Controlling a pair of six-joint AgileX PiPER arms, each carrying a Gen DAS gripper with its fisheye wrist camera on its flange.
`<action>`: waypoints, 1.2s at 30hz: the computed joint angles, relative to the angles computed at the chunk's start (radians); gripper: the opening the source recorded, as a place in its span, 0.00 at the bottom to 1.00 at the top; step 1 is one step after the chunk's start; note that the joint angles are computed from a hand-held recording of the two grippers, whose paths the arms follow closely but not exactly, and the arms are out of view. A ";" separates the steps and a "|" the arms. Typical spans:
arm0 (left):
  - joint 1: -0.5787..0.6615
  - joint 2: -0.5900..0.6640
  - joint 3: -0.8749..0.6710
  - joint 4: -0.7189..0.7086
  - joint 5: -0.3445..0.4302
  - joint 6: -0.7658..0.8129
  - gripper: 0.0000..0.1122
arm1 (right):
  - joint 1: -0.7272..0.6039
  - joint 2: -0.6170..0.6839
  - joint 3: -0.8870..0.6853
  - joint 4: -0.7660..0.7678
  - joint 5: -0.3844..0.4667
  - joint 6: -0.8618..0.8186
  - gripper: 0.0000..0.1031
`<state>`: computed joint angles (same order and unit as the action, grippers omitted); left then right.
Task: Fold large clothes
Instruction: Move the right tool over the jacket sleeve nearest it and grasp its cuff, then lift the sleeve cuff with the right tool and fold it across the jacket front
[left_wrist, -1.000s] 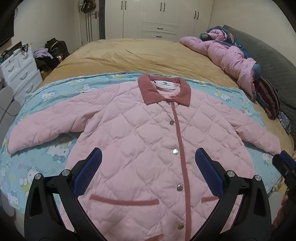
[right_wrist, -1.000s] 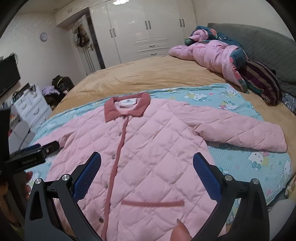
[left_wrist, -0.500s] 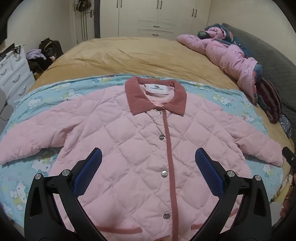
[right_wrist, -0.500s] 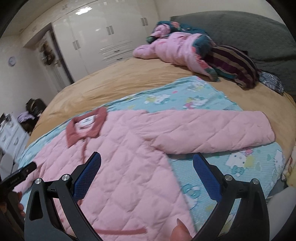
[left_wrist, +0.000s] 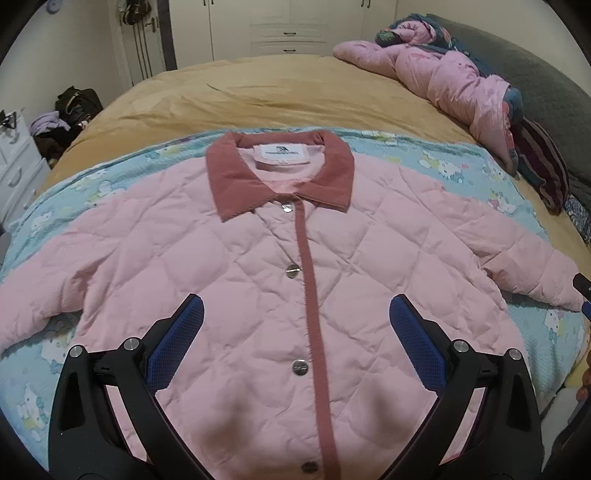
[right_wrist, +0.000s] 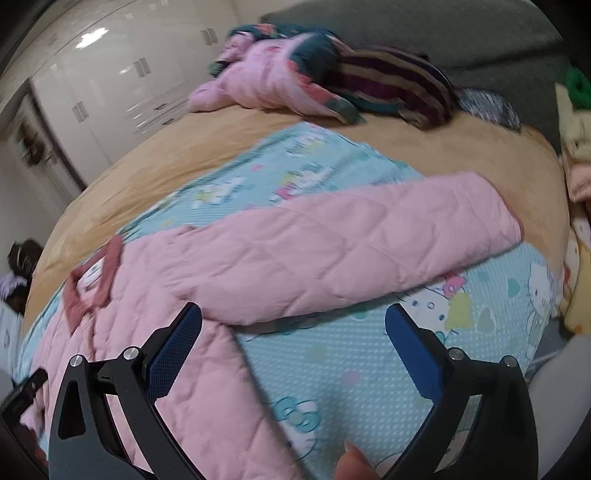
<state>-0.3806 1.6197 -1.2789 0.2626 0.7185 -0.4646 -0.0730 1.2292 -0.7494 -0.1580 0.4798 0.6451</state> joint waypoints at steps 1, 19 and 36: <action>-0.004 0.018 -0.010 -0.004 0.000 0.000 0.84 | -0.027 0.016 0.000 0.023 -0.011 -0.024 0.96; -0.010 0.157 -0.095 -0.035 -0.041 0.020 0.84 | -0.497 0.440 -0.105 0.772 -0.153 -0.654 0.96; 0.022 0.175 -0.168 -0.075 0.007 0.059 0.84 | -0.578 0.468 -0.250 1.253 -0.089 -1.172 0.20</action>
